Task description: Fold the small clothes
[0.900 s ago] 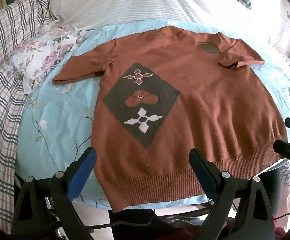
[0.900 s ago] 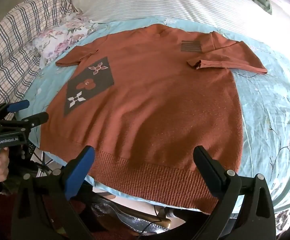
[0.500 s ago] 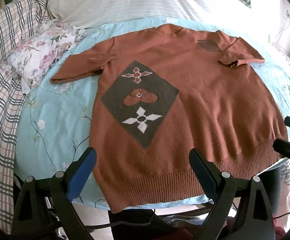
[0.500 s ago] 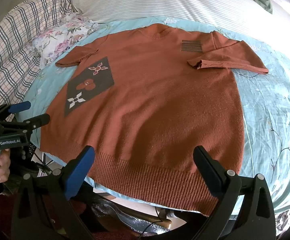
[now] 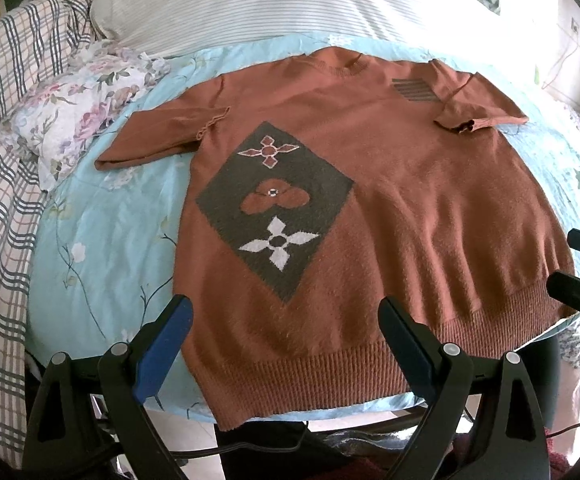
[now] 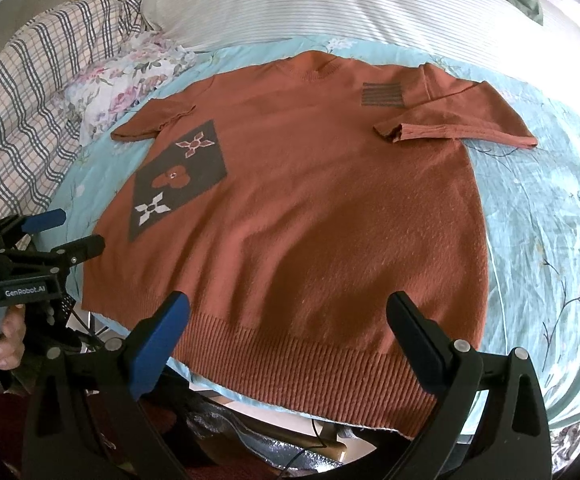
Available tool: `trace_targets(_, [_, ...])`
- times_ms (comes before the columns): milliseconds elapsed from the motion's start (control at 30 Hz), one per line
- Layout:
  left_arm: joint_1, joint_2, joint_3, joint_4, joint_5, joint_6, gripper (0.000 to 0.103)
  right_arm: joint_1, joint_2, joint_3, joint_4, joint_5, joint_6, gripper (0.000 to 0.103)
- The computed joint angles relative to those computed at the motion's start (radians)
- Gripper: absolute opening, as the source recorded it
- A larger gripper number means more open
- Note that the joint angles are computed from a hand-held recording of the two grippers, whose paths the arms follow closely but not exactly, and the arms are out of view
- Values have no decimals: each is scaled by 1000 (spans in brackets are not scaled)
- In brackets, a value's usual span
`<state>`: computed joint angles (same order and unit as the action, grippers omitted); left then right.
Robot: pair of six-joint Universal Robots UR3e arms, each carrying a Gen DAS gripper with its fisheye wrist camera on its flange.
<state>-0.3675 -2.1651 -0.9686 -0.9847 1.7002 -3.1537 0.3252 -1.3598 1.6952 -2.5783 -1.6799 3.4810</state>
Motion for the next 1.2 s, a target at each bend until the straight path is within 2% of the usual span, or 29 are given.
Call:
trace_targets(167, [-6, -19, 16, 14, 8, -5, 94, -1, -1, 14, -31, 5, 0, 99])
trace_targets(267, [-7, -35, 50, -20, 10, -3, 94, -9, -3, 12, -22, 15, -1, 99])
trace_targets(333, [-7, -47, 76, -46, 7, -3, 94, -7, 6, -63, 137, 1, -4, 99])
trace_targets(367, [-7, -50, 83, -49, 8, -3, 94, -4, 9, -72, 153, -6, -5, 99])
trace_targets(633, [-8, -75, 132, -94, 11, 0, 94, -6, 7, -46, 95, -2, -6, 99])
trace_targets(733, [-7, -71, 112, -59, 2, 0, 94, -12, 14, -62, 126, -11, -12, 99])
trace_targets(833, [13, -72, 93, -22, -51, -13, 94, -23, 27, -100, 175, -20, -22, 99])
trace_targets(1000, [13, -145, 209, -64, -32, 4, 94, -84, 34, -79, 80, 15, -40, 99])
trace_targets(1033, [20, -153, 226, -67, -59, -4, 94, -106, 38, -85, 76, 34, -46, 99])
trace_targets(1200, [30, -235, 370, -117, -66, 2, 94, -189, 112, -180, 63, 81, -112, 99])
